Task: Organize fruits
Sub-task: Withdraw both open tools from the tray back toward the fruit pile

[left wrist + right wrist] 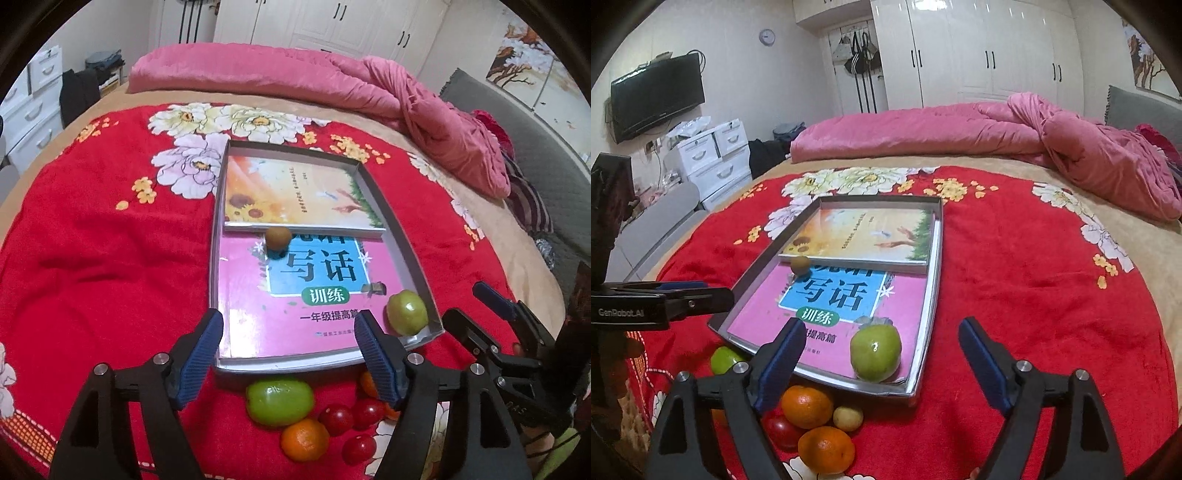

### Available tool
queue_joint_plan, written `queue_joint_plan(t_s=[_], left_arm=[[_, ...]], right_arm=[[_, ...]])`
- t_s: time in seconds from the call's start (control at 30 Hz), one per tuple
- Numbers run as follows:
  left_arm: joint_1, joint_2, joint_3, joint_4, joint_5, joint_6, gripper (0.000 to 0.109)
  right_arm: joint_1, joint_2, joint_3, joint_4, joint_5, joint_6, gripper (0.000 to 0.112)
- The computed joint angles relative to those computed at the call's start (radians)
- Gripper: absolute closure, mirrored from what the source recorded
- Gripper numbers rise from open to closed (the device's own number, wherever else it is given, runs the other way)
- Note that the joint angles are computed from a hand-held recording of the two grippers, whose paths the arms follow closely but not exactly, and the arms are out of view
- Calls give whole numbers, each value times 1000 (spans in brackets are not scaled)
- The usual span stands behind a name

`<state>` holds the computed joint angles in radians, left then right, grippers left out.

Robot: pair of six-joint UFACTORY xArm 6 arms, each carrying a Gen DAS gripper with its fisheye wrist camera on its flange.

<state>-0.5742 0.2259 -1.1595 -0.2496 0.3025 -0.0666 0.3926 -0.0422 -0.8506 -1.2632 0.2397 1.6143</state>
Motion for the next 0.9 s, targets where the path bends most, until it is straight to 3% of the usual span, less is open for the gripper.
queue_joint_plan(t_s=[0.4,0.9], left_arm=[[-5,-57,39,-56,-22,41,30],[-5,-100,76,-96,-32,67,30]], right_arm=[[11,-59,20,-126,33,124,22],[24,-115,51,-168,47,180,18]])
